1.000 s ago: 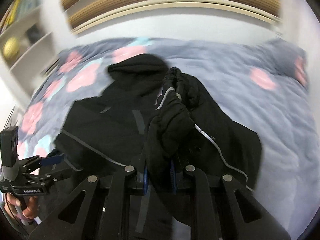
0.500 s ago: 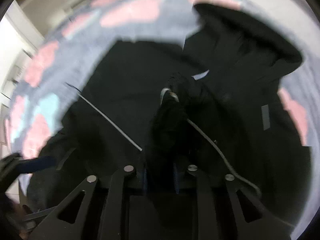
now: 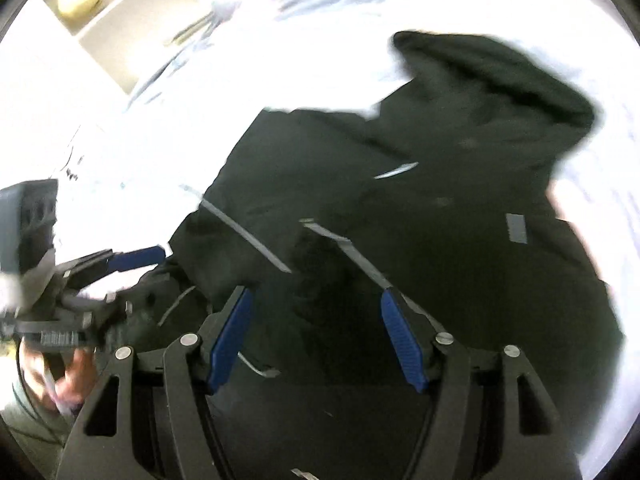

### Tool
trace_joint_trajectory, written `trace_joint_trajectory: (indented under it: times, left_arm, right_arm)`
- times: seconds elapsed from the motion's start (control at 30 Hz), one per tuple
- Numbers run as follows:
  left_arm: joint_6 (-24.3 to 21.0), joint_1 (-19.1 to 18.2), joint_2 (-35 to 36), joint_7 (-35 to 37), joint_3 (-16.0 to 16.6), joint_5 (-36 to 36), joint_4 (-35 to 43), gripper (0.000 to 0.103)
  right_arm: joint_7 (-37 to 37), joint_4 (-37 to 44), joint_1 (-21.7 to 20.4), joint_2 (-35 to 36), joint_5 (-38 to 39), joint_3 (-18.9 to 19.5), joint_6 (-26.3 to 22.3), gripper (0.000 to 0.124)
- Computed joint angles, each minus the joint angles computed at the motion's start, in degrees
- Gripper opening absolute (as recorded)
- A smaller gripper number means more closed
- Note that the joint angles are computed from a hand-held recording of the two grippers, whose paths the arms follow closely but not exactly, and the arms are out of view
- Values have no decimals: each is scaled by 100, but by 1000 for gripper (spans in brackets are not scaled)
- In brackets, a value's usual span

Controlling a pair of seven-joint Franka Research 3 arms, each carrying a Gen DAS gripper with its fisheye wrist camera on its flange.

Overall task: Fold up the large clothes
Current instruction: 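Grasp the jacket side edge with the left tool and fold it inward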

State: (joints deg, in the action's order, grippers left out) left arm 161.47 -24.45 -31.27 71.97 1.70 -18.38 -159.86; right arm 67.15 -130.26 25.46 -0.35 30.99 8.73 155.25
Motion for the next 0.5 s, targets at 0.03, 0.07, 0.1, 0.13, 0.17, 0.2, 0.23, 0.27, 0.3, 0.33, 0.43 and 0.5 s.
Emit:
trace_joint_trajectory:
  times: [0.03,0.07,0.1,0.13,0.17,0.2,0.23,0.27,0.3,0.33,0.43,0.5]
  left_arm:
    - [109,-205,175,224,176,-124,133,75]
    - [237,-511,387,569,430,-358,288,75]
    - [345,-932,602,1056,783,-751,452,76]
    - [359,-1324,855,1636,1120,-1316,660,76]
    - [287,-1517,1013,1814,1293,-1516,818,75]
    - [174,-1688,1279,2101,1441,-1849,1050,75]
    - [64,-1947,1532,2583,1672,-2355,1290,75]
    - [-33,-2174,1770,3107,1871,-2935,1514,75]
    - [-137,-2212,1928,3324,1906,-3219,1654,75]
    - [-271,-2210,2169,3468,1919,-3431,1838,75]
    - [-442,-2054,2741,3604,1795,-3700,2233,65]
    - [-568,-1885,2996,3250,1656,-3219,2410,20]
  right_arm:
    - [224,-169,-64,-155,-179,-60,75,69]
    - [381,-280,-138,-242,-298,-118,116,69]
    - [565,-426,-220,-331,-411,-173,155,69]
    - [784,-519,-317,-379,-548,-228,131,69]
    - [1004,-569,-409,-403,-681,-272,80,69]
    - [1189,-627,-498,-426,-743,-324,18,69]
    - [1240,-619,-560,-439,-706,-377,-78,69]
    - [1236,-677,-618,-470,-572,-438,-129,69]
    - [1234,-724,-662,-505,-503,-469,-163,69]
    - [1241,-771,-706,-539,-463,-494,-194,69]
    - [1434,-873,-779,-605,-698,-434,-182,69]
    - [1624,-907,-799,-661,-1028,-359,-136,69]
